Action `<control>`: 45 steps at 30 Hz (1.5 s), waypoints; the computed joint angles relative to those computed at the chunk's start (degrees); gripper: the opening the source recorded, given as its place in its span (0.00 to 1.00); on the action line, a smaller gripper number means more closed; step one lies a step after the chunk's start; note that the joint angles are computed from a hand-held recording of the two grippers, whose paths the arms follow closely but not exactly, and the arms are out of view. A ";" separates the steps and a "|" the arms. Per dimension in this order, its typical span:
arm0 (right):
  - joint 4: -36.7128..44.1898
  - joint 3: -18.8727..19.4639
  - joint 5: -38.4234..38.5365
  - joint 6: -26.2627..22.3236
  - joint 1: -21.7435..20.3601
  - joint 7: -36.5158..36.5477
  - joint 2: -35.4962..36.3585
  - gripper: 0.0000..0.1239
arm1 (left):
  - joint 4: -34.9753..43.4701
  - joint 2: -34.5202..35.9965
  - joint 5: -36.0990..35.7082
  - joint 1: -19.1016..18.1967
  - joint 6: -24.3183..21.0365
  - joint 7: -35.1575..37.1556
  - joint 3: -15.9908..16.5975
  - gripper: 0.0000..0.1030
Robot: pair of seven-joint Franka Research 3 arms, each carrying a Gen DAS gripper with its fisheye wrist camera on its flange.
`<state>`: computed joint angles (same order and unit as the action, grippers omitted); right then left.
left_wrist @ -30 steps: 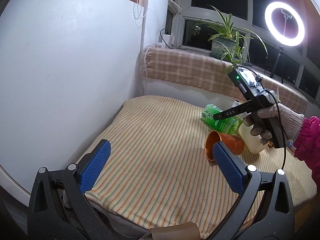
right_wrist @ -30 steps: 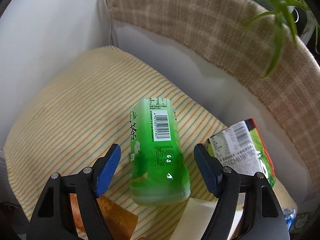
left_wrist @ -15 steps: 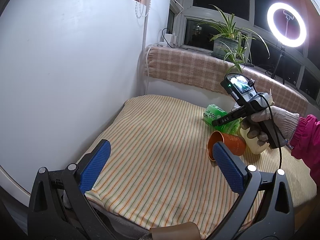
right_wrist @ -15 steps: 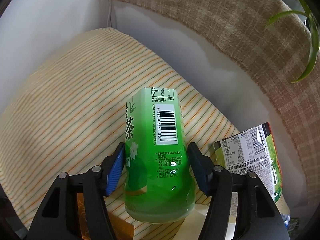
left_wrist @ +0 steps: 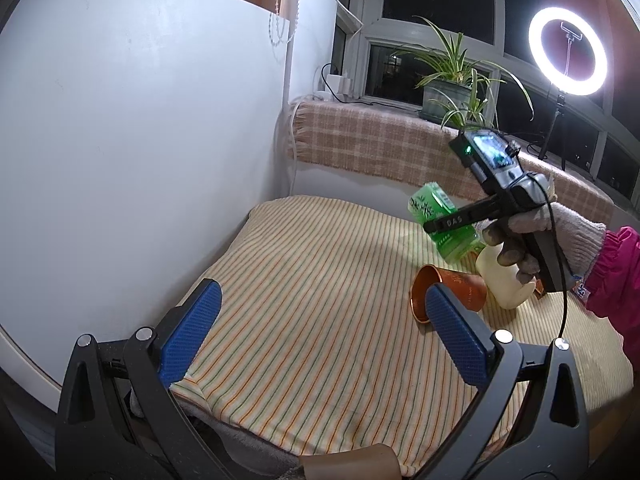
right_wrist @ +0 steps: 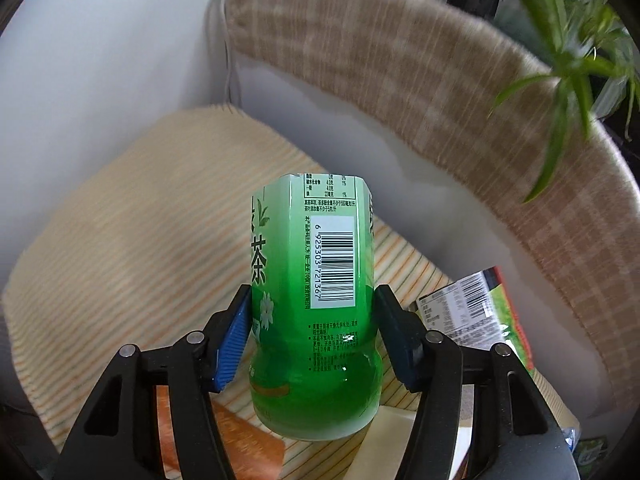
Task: Flip cup upright
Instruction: 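Close the right gripper on the green bottle's body and lift it, then carry the green bottle toward the left gripper and release it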
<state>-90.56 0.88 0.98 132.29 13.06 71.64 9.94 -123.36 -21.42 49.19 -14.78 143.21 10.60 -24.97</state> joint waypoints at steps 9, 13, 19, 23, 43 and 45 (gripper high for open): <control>-10.65 0.41 12.95 6.35 -1.94 -5.77 -12.38 0.48 | 0.02 -0.76 0.59 -0.19 0.86 -0.12 -0.57 1.00; -17.46 -0.62 19.85 7.28 -2.38 -7.26 -19.67 0.48 | 0.64 0.08 0.35 -0.27 2.09 -0.10 -0.56 1.00; -29.04 -3.08 27.36 9.34 -3.33 -5.66 -29.81 0.48 | 2.31 2.55 -0.22 -1.06 4.30 1.23 -0.27 1.00; -36.93 -4.18 29.58 8.83 -5.09 -1.46 -36.86 0.48 | 4.23 5.37 -1.77 -2.35 4.90 3.73 0.04 1.00; -48.38 -7.38 33.51 6.82 -9.13 10.61 -39.44 0.48 | 8.26 12.80 -12.14 -8.26 10.19 13.06 3.00 0.95; -48.54 -7.23 33.49 7.01 -9.34 10.71 -39.26 0.49 | 8.23 12.79 -12.57 -8.31 10.15 13.26 3.15 0.95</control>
<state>-139.10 -6.35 34.47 139.30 3.72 82.35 -29.33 -115.13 -8.63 36.63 -23.08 153.36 23.86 -21.83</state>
